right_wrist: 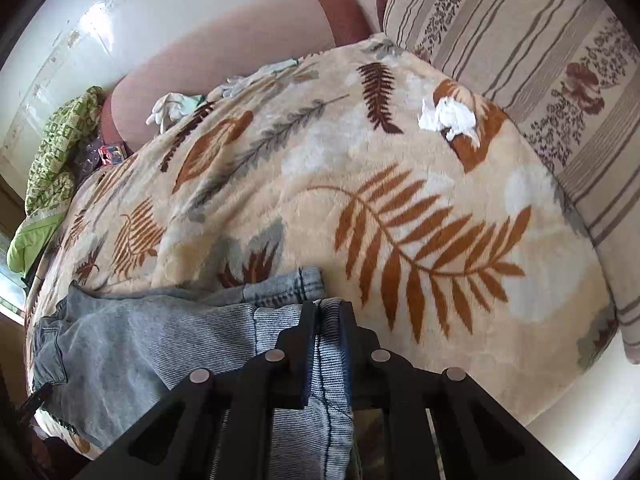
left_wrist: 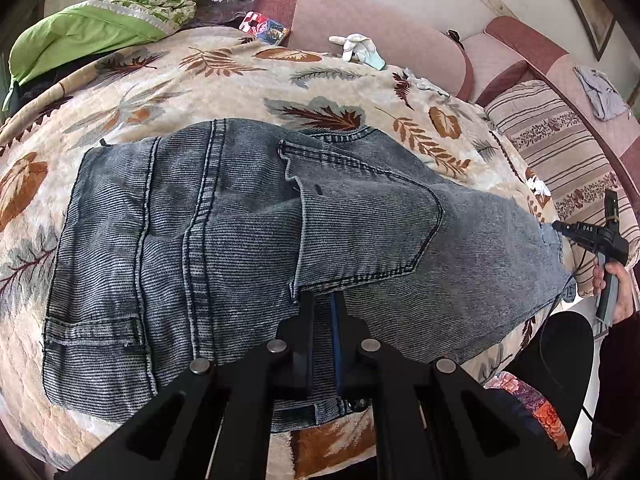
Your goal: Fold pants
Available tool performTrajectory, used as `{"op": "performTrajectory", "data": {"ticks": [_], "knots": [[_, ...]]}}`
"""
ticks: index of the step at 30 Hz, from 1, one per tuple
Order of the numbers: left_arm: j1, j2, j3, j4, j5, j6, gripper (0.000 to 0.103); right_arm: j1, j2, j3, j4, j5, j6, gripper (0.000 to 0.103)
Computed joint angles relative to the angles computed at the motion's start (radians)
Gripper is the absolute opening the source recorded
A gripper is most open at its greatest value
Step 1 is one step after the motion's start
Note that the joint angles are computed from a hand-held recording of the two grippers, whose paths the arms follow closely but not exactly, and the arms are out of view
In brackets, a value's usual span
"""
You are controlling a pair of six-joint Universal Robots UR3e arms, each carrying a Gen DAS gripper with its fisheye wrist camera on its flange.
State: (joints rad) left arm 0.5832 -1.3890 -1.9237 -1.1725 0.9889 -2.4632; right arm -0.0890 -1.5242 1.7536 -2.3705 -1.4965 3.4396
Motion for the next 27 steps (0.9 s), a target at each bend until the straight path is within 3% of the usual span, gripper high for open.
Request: {"op": "performTrajectory", "data": {"ticks": [4, 8, 11, 13, 17, 22, 25, 27], "knots": [[0.009, 0.050, -0.050, 0.012, 0.037, 0.048, 0.006, 0.001, 0.034, -0.046, -0.052, -0.019, 0.014, 0.006], [0.054, 0.085, -0.071, -0.035, 0.017, 0.098, 0.007, -0.012, 0.077, -0.093, -0.032, 0.019, 0.022, 0.006], [0.052, 0.085, -0.081, -0.022, 0.024, 0.109, 0.007, -0.057, 0.027, -0.059, 0.030, 0.225, -0.004, 0.009], [0.034, 0.088, -0.093, 0.011, 0.041, 0.103, 0.007, -0.035, -0.011, -0.047, 0.051, 0.287, -0.043, 0.009], [0.026, 0.108, -0.118, 0.039, 0.064, 0.130, 0.007, 0.106, 0.008, -0.118, 0.137, 0.233, -0.075, 0.009], [0.046, 0.127, -0.129, 0.019, 0.080, 0.178, 0.008, 0.273, 0.170, -0.236, 0.273, 0.147, -0.096, 0.009], [0.064, 0.134, -0.125, -0.012, 0.105, 0.193, 0.008, 0.323, 0.158, -0.178, 0.242, 0.110, -0.136, 0.010], [0.067, 0.136, -0.106, -0.040, 0.110, 0.199, 0.008, 0.301, 0.135, -0.189, 0.325, 0.147, -0.160, 0.010]]}}
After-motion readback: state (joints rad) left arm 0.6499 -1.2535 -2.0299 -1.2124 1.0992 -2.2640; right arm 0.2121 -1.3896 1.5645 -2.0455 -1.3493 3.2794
